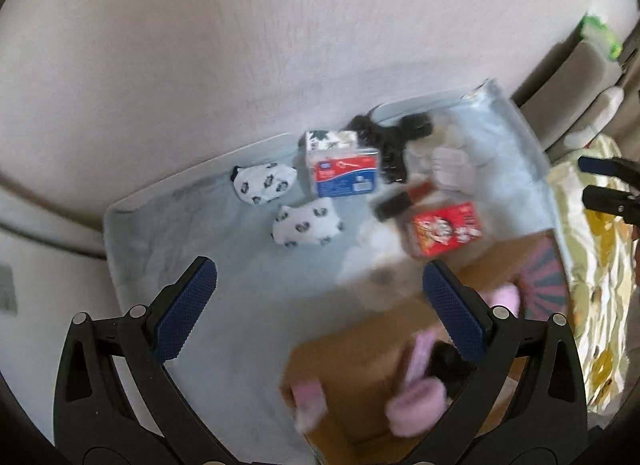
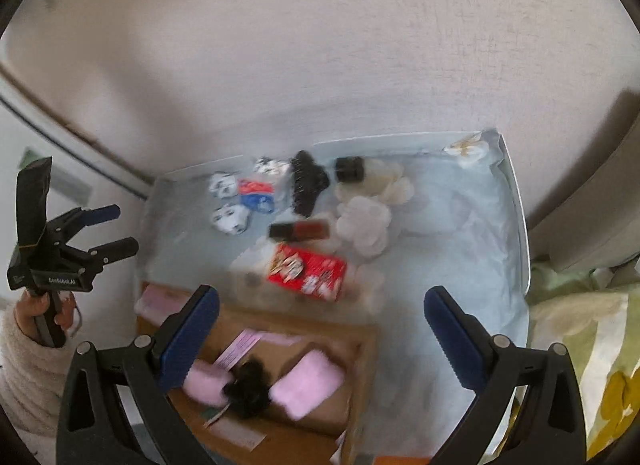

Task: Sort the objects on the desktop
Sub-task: 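Grasp a white panda sock with the left tool while the right tool grasps the clear tape roll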

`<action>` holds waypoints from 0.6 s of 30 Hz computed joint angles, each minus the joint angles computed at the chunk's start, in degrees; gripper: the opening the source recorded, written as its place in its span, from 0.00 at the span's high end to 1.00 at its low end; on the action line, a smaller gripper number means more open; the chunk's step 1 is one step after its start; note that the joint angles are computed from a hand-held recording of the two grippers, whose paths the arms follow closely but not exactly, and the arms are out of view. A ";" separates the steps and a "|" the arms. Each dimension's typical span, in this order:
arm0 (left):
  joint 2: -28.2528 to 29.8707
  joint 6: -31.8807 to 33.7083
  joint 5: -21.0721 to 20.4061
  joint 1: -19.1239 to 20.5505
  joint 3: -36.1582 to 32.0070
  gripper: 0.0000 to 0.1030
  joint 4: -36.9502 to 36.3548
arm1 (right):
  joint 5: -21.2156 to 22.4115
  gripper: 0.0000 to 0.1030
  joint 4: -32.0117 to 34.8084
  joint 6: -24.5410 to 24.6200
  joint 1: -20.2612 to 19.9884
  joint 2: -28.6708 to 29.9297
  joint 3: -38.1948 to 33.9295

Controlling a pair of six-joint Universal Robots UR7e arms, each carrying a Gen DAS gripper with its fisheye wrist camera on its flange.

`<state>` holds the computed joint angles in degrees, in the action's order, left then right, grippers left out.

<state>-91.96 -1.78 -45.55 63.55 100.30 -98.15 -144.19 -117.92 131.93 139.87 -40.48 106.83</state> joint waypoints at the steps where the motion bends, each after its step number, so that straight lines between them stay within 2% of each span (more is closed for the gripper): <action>1: 1.97 0.91 -0.06 1.46 -0.86 0.00 -0.50 | 0.01 0.01 -2.10 -1.02 -0.74 -0.41 1.53; 7: 8.44 2.50 0.80 6.65 -2.13 0.00 -4.03 | 1.28 0.01 -19.48 -10.50 -6.48 -0.47 10.44; 11: 10.47 2.81 0.77 8.19 -1.74 0.00 -6.28 | 2.17 0.01 -23.91 -15.71 -9.37 0.46 12.41; 18: 12.68 1.63 2.01 9.72 -1.50 0.00 -7.18 | 2.00 0.01 -32.88 -21.54 -12.34 1.51 15.66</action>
